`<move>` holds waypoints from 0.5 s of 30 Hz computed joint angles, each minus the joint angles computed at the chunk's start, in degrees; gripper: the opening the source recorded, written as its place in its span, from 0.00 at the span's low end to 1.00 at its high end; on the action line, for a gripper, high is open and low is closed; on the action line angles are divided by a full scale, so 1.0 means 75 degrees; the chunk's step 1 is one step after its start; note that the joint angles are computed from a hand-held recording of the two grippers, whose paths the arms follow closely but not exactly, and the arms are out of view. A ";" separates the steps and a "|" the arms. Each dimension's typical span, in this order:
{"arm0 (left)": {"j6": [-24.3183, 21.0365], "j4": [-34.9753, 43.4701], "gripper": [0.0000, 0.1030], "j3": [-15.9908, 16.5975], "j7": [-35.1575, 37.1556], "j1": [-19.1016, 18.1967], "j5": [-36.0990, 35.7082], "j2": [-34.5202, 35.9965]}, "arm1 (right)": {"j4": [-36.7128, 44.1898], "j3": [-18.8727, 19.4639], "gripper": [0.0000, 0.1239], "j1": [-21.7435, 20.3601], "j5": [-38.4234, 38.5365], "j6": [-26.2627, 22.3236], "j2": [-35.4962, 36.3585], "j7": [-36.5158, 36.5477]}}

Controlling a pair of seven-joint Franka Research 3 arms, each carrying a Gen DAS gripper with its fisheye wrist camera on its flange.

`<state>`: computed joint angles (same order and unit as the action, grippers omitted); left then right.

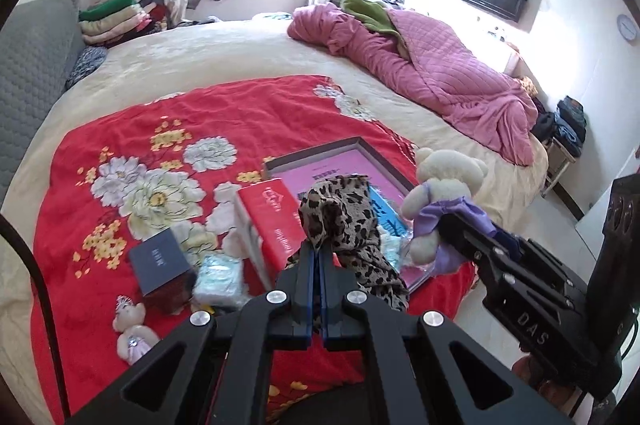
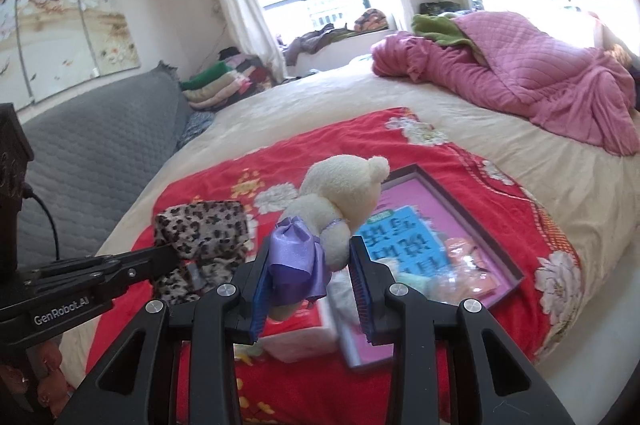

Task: Organize soft objects
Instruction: 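Lower the leopard scrunchie with the left gripper while the right lowers the teddy bear into the tray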

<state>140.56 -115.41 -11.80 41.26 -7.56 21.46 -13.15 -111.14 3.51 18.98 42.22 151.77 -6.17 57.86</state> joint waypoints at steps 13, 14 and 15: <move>0.0052 0.1036 0.02 -0.0015 0.0273 -0.0199 0.0024 0.1164 | 0.0465 -0.0269 0.29 -0.0631 -0.0108 0.0213 0.0521 0.0353; 0.0059 0.1085 0.02 -0.0003 0.0270 -0.0208 0.0021 0.1224 | 0.0492 -0.0280 0.29 -0.0677 -0.0110 0.0212 0.0548 0.0374; 0.0068 0.1149 0.02 0.0003 0.0279 -0.0221 0.0008 0.1301 | 0.0518 -0.0281 0.29 -0.0719 -0.0181 0.0248 0.0584 0.0424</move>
<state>141.07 -106.79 -11.78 43.36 -9.22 21.52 -3.39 -107.25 1.40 13.59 40.86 153.63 -1.79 61.04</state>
